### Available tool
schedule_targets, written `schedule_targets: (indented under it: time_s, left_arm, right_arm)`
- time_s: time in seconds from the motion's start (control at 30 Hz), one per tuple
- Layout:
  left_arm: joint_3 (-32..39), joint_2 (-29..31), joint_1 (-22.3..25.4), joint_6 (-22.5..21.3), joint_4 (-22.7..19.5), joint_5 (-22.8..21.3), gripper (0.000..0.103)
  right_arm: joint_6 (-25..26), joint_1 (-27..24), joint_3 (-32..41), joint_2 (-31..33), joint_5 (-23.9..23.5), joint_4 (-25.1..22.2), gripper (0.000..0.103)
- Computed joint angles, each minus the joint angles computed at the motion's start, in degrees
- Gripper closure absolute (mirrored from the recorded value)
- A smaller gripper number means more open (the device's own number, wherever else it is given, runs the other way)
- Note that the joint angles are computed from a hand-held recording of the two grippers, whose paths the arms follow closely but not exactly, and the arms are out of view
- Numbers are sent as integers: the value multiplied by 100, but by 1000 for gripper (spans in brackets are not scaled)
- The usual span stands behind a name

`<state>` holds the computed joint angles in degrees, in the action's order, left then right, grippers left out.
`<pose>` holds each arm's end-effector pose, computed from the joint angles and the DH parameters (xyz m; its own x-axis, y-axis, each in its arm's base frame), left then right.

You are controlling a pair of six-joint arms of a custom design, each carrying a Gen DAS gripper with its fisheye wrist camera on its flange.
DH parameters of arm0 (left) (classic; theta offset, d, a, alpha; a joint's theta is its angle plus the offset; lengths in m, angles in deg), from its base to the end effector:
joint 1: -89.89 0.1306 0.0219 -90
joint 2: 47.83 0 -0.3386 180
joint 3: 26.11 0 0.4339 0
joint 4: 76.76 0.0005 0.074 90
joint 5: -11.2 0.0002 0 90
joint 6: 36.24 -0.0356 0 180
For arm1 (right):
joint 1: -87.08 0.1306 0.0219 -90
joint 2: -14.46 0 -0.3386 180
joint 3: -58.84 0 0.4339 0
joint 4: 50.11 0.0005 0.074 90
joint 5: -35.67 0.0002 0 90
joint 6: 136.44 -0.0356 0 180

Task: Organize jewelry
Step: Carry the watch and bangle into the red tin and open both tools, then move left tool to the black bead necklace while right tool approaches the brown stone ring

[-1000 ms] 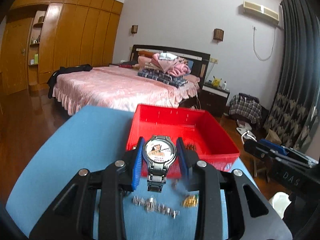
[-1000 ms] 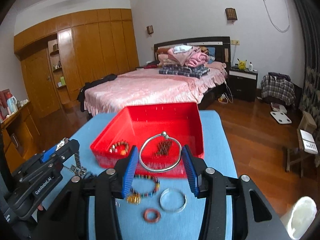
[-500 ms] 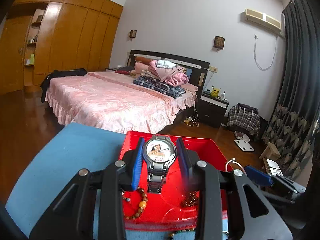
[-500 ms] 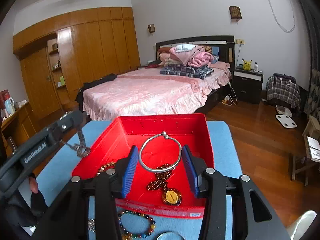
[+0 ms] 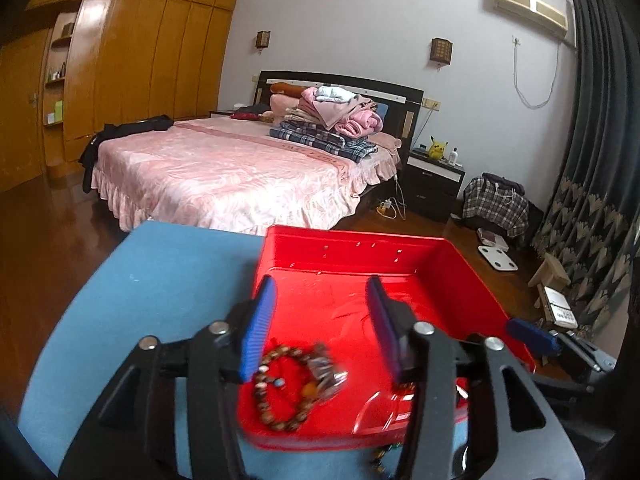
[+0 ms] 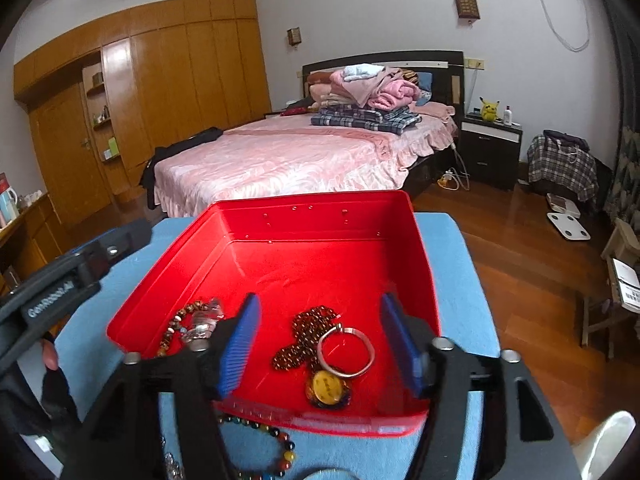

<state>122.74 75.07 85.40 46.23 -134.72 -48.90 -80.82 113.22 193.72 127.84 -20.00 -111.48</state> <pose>0.6813 -0.0718 0.5490 -0.4598 0.1501 -0.8753 0.5543 0.8185 -0.1508 0.5829 0.2631 0.5340 -0.4610 0.2932 -0.8376 0.3454 0.9287 0.1350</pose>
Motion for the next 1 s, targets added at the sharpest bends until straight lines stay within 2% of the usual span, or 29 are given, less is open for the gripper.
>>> schedule_targets:
  time_s: [0.03,0.1,0.27,0.4,0.63,0.73,1.0]
  left_arm:
    - [-72,-62,26,-32,12,1,45]
    - [-352,-280,125,-123,70,30,34]
    - [-1072,-835,400,-429,10,206,25]
    - [-1818,-1334,595,-853,103,193,22]
    - [-2590,-1812,876,-1356,8,148,22]
    - [-2712,-1841,951,-1568,-135,93,22]
    - [-2799,-1735,1016,-1695,-375,-90,22]
  right_arm:
    - [-25,49,-92,-73,68,10,32]
    - [-159,140,-221,-184,199,-36,18]
    - [-548,419,-770,-592,355,-56,12]
    - [-830,635,-1092,-813,509,-92,11]
    - [-1181,975,-1425,-1033,677,-202,10]
    - [-1327,1102,-1495,-1050,727,-321,8]
    - [-1586,1213,-1680,-1064,632,-501,8]
